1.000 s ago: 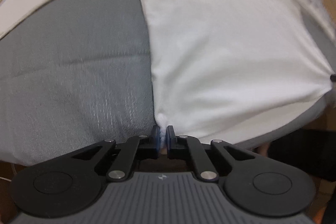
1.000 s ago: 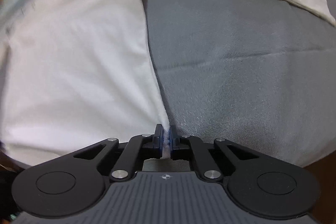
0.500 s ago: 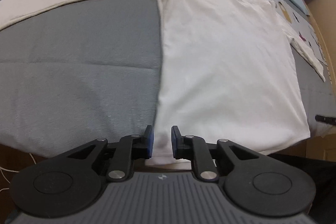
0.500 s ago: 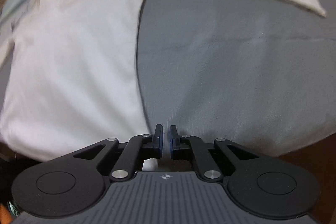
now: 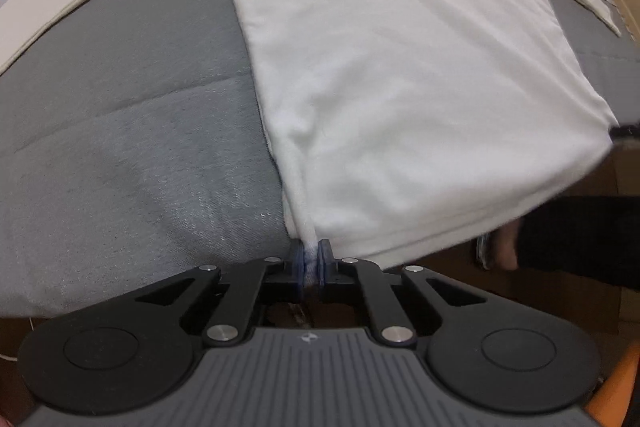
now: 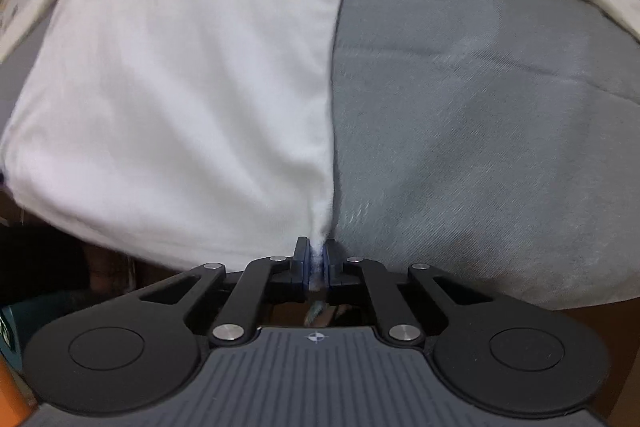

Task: Fold small clothes
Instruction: 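Grasp the shirt hem with both grippers and pull it straight, then open both grippers and release the hem onto the bed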

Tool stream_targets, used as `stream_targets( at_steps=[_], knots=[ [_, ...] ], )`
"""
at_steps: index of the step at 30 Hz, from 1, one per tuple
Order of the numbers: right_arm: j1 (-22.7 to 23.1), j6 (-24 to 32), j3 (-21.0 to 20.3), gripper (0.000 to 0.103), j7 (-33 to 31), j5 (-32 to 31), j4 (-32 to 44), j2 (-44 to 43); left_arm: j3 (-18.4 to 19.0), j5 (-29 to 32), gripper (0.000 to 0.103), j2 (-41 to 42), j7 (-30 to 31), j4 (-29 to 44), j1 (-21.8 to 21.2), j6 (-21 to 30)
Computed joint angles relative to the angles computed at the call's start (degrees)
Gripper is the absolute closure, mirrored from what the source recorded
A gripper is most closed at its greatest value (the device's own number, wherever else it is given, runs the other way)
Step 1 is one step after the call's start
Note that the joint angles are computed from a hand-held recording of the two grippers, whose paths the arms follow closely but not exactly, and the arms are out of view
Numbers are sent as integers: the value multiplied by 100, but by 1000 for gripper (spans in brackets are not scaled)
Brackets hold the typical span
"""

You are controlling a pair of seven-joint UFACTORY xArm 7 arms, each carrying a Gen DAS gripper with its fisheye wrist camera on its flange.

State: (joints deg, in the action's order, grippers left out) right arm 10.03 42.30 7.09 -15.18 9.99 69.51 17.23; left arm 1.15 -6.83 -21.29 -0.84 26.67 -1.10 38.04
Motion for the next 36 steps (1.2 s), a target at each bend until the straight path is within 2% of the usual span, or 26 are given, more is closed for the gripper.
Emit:
stream_targets(
  at_steps=[1, 3, 6, 8, 12, 13, 16, 18, 20, 21, 23, 25, 28, 30, 32, 34, 36],
  knots=[
    [5, -86, -34, 98, 67, -35, -36, -38, -187, 370, 97, 61, -157, 32, 109, 133],
    [81, -154, -151, 97, 378, -318, -68, -58, -150, 623, 96, 175, -119, 77, 188, 287],
    [109, -127, -115, 96, 486, -424, -116, -88, -29, 453, 95, 118, -68, 149, 159, 265],
    [163, -263, -133, 89, 641, -573, -182, -156, 28, 375, 95, -68, -101, 115, 205, 98],
    [2, -888, 15, 86, 484, -42, -390, -343, 193, 118, 89, -312, 157, 3, 142, -202],
    [-34, -1032, 72, 86, 360, 131, -446, -376, 91, 89, 89, -142, 101, 56, 82, -283],
    [-41, -1057, 169, 85, 24, 348, -462, -333, -257, 605, 89, 134, -246, 152, 191, 94],
    [135, -787, 64, 80, 117, -106, -333, -181, -304, 827, 87, 282, -382, 253, 197, 222],
    [372, -539, -138, 80, 464, -837, -226, -36, -215, 705, 86, 175, -373, 220, 123, 1],
    [474, -662, -220, 80, 683, -1072, -244, -24, -138, 577, 83, 164, -305, 206, 77, -156],
    [319, -1183, -92, 80, 654, -824, -391, -138, -80, 453, 80, 171, -231, 229, 38, -189],
    [225, -1377, -48, 80, 574, -673, -471, -209, -241, 819, 80, 348, -367, 382, 133, 148],
    [555, -1153, -373, 80, 1271, -1620, -364, -72, -270, 999, 76, 366, -424, 410, 123, 118],
    [626, -1553, -495, 80, 1758, -1986, -352, -35, -276, 1074, 70, 231, -592, 324, 172, -260],
    [480, -2109, -447, 75, 1990, -1792, -450, -85, -362, 1317, 65, 49, -920, 252, 325, -600],
    [590, -2505, -636, 69, 2547, -2026, -516, -133, -446, 1514, 65, 16, -1259, 257, 460, -837],
    [732, -2703, -824, 67, 3045, -2379, -461, -82, -539, 1724, 65, -32, -1577, 274, 575, -856]
  ],
)
